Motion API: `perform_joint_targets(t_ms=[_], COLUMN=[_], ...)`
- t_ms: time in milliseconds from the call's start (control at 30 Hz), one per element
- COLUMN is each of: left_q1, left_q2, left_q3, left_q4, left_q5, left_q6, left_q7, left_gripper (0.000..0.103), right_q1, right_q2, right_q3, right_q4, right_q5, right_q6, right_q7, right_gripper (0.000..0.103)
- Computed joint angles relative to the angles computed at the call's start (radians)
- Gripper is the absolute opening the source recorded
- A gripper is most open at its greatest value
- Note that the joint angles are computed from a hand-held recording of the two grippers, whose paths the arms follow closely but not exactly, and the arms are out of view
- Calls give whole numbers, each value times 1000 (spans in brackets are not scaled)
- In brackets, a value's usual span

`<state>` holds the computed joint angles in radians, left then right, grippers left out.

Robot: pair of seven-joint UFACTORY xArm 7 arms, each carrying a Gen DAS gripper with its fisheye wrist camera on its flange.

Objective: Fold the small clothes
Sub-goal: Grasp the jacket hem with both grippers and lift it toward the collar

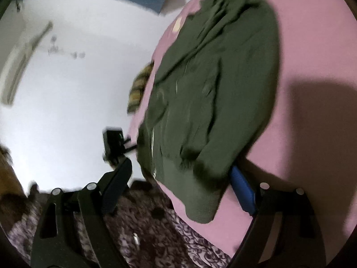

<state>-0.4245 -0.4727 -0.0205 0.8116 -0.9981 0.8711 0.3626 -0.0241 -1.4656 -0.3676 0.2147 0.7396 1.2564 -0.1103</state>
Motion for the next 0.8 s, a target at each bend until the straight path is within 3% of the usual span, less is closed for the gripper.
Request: perform_joint_targets(t_ms=[33, 133, 167, 233, 467, 500, 633, 800], left_q1=[11, 16, 19, 19, 0, 0, 4, 28], left_q2=[-1, -12, -15, -20, -7, -5, 17, 40], left_q3=[-9, 0, -4, -14, 19, 24, 61, 51], left_q4=[2, -6, -6, -1, 32, 33, 43, 67], left_q5=[34, 58, 73, 100, 81, 64, -62, -164], left_q6=[3, 16, 16, 5, 39, 41, 76, 87], left_q7=[-23, -33, -40, -43, -33, -29, -1, 21], left_gripper=[61, 51, 48, 45, 29, 24, 21, 17], right_q1=[12, 12, -2, -36, -50, -49, -27, 11], right_q2=[2, 7, 7, -1, -56, -62, -88, -97], right_q3=[33, 67, 59, 36, -9, -18, -28, -54], right_q4=[5, 9, 7, -4, -26, -24, -37, -59], right_q5=[-5, -33, -52, -82, -25, -16, 68, 147], right_q6=[-5, -11, -3, 15, -7, -15, -91, -189], right_q7=[-3, 23, 40, 70, 82, 79, 79, 61], right_gripper=[83, 62, 46, 24, 16, 15, 14, 13])
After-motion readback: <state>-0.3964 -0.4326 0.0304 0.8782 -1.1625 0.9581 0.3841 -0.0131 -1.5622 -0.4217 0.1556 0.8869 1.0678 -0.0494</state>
